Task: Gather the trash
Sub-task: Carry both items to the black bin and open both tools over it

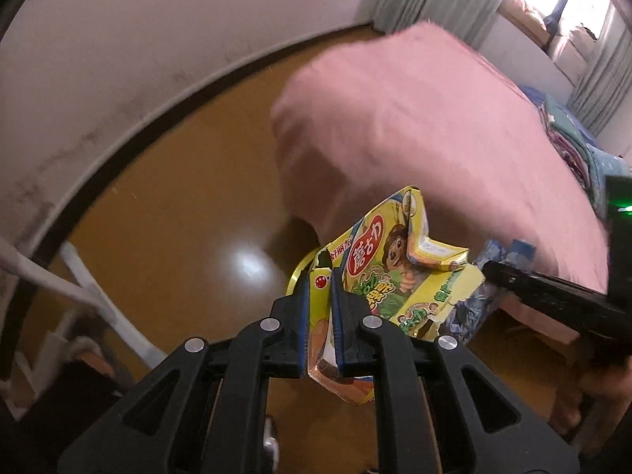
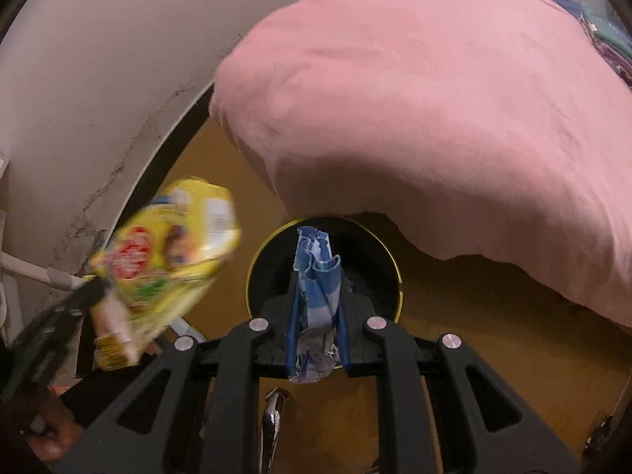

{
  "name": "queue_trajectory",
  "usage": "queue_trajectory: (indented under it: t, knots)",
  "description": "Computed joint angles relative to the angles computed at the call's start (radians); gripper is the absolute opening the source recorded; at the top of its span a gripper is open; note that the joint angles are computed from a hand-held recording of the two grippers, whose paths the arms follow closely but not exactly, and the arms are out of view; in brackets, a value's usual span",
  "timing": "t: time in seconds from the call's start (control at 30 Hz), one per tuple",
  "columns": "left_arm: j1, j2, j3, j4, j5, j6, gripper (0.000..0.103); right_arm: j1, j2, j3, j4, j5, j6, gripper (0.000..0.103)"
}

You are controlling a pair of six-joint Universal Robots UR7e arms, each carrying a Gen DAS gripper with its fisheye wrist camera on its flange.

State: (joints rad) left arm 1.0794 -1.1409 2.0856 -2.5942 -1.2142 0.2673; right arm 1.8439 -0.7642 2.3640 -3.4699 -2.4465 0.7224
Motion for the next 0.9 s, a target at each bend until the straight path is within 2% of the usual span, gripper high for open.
queue_trajectory:
  t: [0.13,0.37,0.43,0.5,0.53,0.83,0.9]
  knots:
    - [0.026,0.079,-0.018,-0.004,-0.016,-0.004,0.009,-0.031,0.012,0.004,-0.010,0.013,-0.005,0.016]
    - [0.042,0.128,-0.036,-0.005,-0.064,-0.009,0.010,-0.031,0.015,0.004,-0.010,0.016,0.009,0.016]
    - [0.052,0.125,-0.036,0.014,-0.081,-0.003,0.017,-0.036,0.018,0.009,-0.033,0.017,0.000,0.016]
    - [0.043,0.118,-0.022,0.005,-0.075,0.001,0.050,-0.028,0.016,0.014,-0.035,0.014,0.012,0.016]
    - [0.038,0.112,-0.007,-0.014,-0.071,0.011,0.055,-0.028,0.014,0.017,-0.034,0.015,0.014,0.016]
    - [0.016,0.022,0.035,-0.036,-0.059,0.050,0.061,-0.022,0.021,0.001,-0.061,0.024,-0.031,0.016]
    - [0.009,-0.011,0.040,-0.029,-0.054,0.044,0.065,-0.009,0.025,-0.016,-0.061,0.007,-0.043,0.025]
